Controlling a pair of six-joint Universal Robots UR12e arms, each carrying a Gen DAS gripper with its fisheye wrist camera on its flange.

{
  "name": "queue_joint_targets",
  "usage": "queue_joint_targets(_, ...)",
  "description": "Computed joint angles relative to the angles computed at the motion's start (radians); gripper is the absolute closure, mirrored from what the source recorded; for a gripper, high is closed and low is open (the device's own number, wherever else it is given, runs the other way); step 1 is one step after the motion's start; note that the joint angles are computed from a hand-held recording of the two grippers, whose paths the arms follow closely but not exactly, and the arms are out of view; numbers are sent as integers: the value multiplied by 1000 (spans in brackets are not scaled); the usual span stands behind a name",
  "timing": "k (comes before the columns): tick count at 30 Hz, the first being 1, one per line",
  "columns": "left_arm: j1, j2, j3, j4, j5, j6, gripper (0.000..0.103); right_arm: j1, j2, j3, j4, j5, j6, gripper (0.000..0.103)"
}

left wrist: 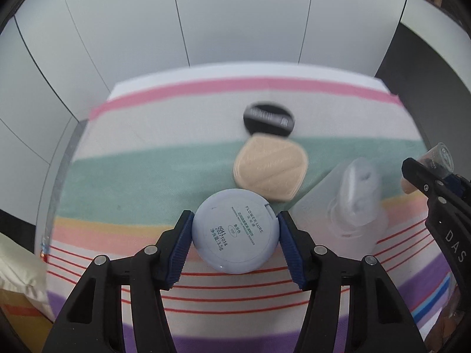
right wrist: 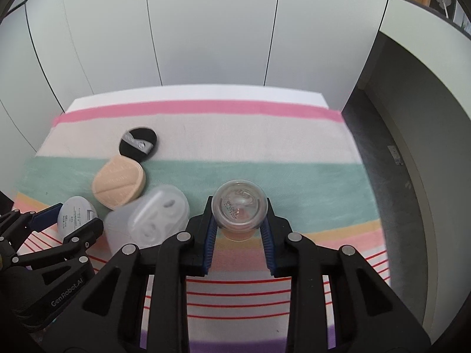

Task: Organize objects

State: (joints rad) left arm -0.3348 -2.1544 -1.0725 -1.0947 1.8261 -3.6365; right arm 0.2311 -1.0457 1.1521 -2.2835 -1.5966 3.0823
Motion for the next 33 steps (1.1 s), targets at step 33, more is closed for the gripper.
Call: queue_joint_targets(33, -50, 181, 154, -74, 165, -41, 45, -14, -189, -160, 127, 85, -18, 75)
